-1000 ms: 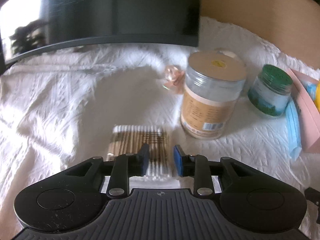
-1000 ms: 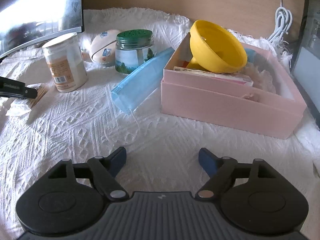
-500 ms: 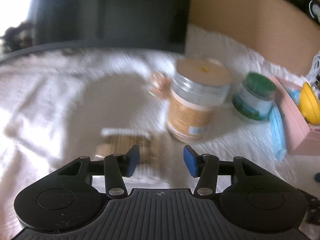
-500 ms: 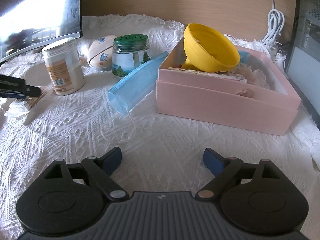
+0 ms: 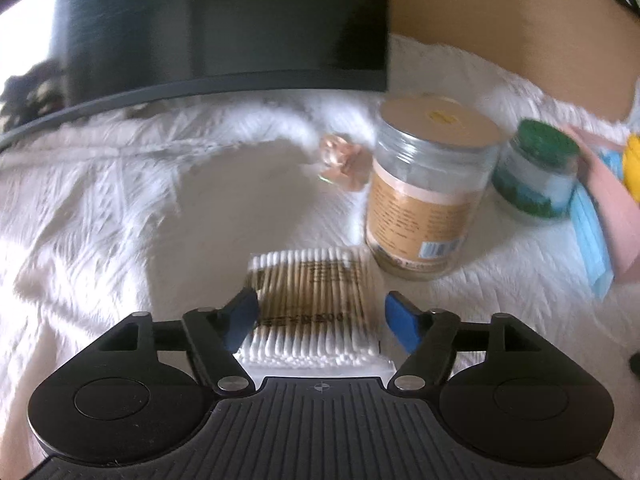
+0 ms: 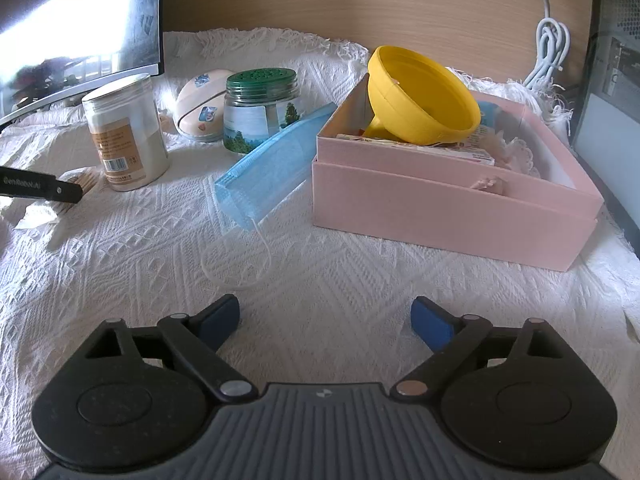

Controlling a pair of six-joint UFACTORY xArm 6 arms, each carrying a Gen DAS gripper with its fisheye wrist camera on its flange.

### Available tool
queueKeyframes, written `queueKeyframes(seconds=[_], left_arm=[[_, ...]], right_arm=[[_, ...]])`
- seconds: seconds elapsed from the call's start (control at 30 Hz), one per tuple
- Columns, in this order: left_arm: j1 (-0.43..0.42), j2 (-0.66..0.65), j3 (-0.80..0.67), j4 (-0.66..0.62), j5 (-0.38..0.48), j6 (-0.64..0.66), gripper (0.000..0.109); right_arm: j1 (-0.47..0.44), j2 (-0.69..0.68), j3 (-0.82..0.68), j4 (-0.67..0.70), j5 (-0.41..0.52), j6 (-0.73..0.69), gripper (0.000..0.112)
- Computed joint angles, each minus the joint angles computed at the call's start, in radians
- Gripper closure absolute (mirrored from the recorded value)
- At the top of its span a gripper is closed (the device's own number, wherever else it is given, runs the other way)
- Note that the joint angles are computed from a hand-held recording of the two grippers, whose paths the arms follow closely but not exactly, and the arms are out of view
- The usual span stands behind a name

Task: Organize soft objects
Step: 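Lower the left tool onto the bamboo cotton-swab pack and grasp it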

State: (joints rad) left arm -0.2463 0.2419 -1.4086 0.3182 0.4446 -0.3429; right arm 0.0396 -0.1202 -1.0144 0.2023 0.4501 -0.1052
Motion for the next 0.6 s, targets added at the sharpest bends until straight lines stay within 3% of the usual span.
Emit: queueKeyframes(seconds=[0.1,0.17,0.33,0.4,0.5,0.6], left_arm=[[-0.007,0.018,-0.023,0.107,0.037,-0.06,0.031],[-0.002,0.02,-0.024,0.109,0.037,-0.089,0.03],[0.022,0.047,-0.046,0.031,0.02,-0.069,0.024],[0.033,0.068,-0.073,-0.068,0.041,-0.034,0.019],[0.035,0.085,-0.098,-0.088,0.049,-0.016,0.019],[0.034,0.077,-0.087,-0.095,0.037,-0.003,0.027]], right_arm=[[0.0,0.0,0.0,-0.001,0.0,0.001,0.019],[0.001,0.0,0.0,-0.002,0.001,0.003,0.019],[-0.005,0.002,-0.011,0.101,0.036,-0.11,0.009],[-0.003,0.004,-0.013,0.09,0.038,-0.103,0.009],[-0.002,0.007,-0.019,0.081,0.045,-0.099,0.009],[-0.002,0.011,-0.028,0.075,0.057,-0.101,0.009]])
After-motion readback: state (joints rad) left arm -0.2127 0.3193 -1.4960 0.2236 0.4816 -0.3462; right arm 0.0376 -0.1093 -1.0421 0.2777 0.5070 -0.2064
